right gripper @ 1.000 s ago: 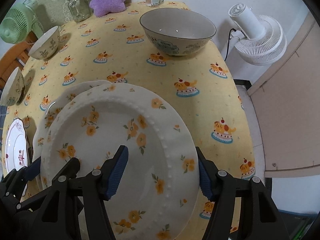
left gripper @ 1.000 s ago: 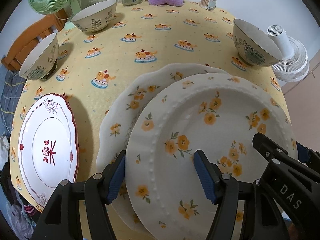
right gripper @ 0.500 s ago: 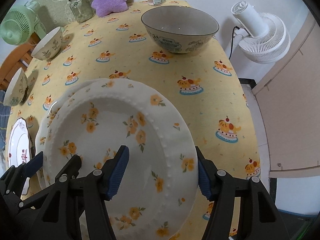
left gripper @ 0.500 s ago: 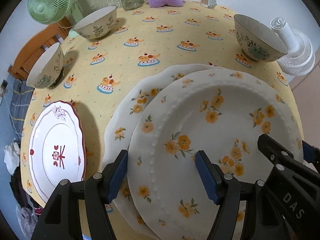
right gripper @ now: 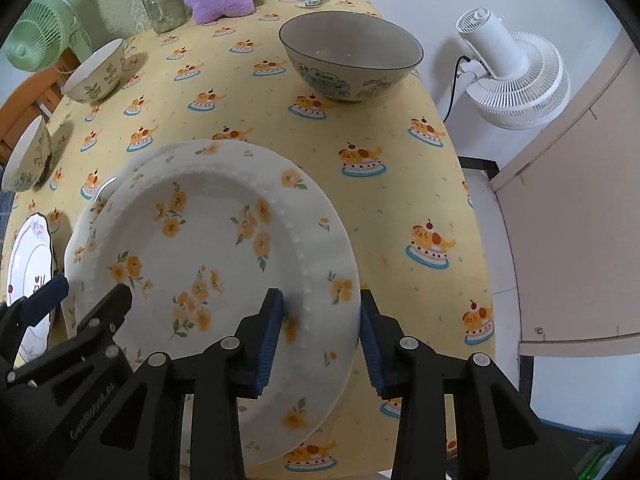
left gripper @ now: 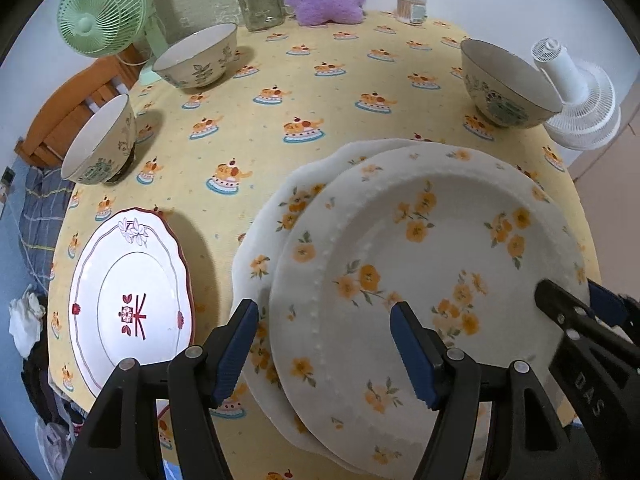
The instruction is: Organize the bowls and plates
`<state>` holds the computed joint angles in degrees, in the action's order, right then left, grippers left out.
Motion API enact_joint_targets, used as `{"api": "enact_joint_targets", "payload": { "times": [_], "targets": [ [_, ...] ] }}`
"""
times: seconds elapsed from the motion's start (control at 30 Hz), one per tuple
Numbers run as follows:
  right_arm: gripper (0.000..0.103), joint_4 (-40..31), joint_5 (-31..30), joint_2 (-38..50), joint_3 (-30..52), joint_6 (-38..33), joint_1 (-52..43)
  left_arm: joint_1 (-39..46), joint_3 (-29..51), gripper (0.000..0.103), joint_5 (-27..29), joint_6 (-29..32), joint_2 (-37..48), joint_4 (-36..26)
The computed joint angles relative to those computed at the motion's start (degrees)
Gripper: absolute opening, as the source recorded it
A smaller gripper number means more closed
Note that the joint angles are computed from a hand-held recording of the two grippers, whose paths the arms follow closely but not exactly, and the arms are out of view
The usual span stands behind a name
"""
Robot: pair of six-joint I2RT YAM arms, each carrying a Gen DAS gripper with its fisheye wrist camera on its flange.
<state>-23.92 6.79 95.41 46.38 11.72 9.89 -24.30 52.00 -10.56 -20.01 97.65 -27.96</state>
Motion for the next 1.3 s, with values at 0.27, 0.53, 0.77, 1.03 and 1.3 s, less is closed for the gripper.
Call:
{"api": "enact_joint_targets", "payload": {
  "times": [0.27, 0.53, 0.77, 1.03, 1.3],
  "targets": [
    [0.041, -0.19, -0.79, 2.46, 2.29, 0.69, 1.14, 0.35, -0.22, 0.07, 0.8, 1.29, -0.36, 0.04],
    [0.042, -0.49, -1.7, 5.68, 4.76, 1.17, 2.02, 1.15, 0.24, 0.071, 0.85, 1.98, -0.21, 0.16],
    [0.045, -0.36, -2.41, 6.88, 5.34, 1.05, 1.78, 1.87, 0.05, 0.074, 1.44, 1.25, -0.49, 0.48],
    [0.056, 1.11, -1.05, 4.0, 3.77, -0.08, 2.61, 3.84, -1.65, 0.081, 3.54, 0.08, -3.15, 0.26],
    [0.074, -0.07, 0.08, -1.11, 2.62, 3.89, 5.34, 9.27, -4.43, 0.091, 6.58, 4.18, -9.31, 0.02]
  ]
}}
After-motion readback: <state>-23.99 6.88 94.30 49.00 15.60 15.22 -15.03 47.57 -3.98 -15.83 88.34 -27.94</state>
